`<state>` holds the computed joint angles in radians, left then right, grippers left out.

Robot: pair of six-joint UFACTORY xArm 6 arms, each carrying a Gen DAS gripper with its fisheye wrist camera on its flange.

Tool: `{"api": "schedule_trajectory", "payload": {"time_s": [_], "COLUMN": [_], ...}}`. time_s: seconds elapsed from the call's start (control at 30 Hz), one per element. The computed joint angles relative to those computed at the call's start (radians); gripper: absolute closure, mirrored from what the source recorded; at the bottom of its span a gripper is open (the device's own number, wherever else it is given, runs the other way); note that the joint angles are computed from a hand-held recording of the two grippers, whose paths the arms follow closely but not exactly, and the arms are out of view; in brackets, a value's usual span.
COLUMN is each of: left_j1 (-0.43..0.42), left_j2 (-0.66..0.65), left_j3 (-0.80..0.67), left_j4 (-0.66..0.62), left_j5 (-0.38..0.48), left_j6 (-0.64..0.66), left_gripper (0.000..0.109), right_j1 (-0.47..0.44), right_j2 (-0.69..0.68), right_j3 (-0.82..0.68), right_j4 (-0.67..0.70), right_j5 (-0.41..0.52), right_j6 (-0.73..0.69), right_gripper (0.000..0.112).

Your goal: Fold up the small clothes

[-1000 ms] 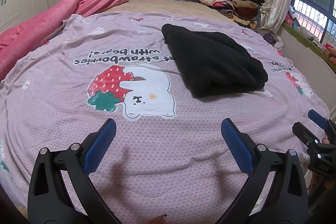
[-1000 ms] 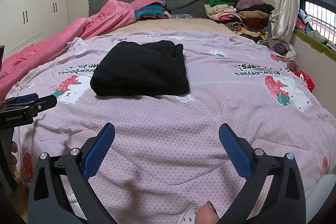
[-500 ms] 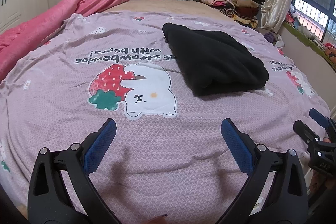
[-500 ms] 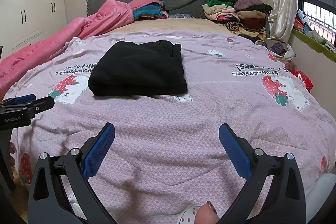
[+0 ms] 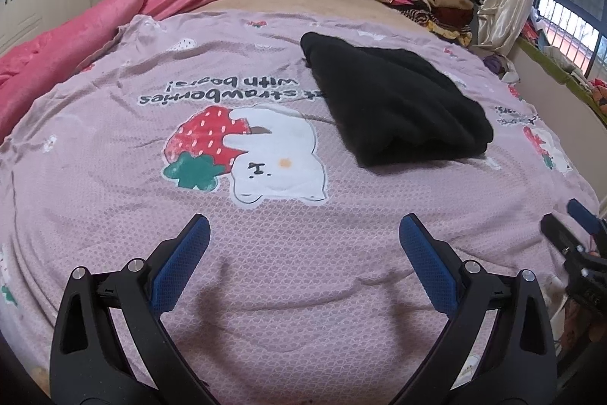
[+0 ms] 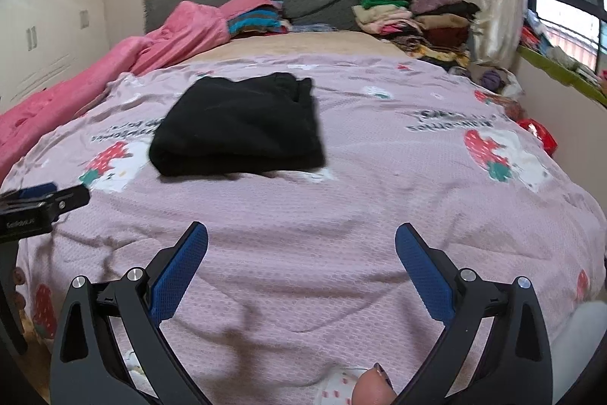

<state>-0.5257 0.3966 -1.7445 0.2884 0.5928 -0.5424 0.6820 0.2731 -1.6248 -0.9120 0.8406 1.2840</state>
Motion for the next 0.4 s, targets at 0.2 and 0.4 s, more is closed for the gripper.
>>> {"api": "schedule_trajectory", "payload": {"time_s": [0.2,0.4], "left_j1": [0.100,0.350], "left_j2": [0.024,0.092], "left_j3": [-0.086,-0.223], "left_j4": [-0.174,-0.054], "left_j5": [0.114,0.214], "left_j6": [0.081,-0.017], "left_gripper": [0.015,0.015], "right_j1": [0.002,-0.070], "right_j2": [-0.198,-0.504], "right_j3": [0.194,0.508], "right_j4": [-0.129,0.021], "right_j5": [0.306,0.792], "right_j6": [0.253,0.464], "right_gripper": [0.014,0.014]}}
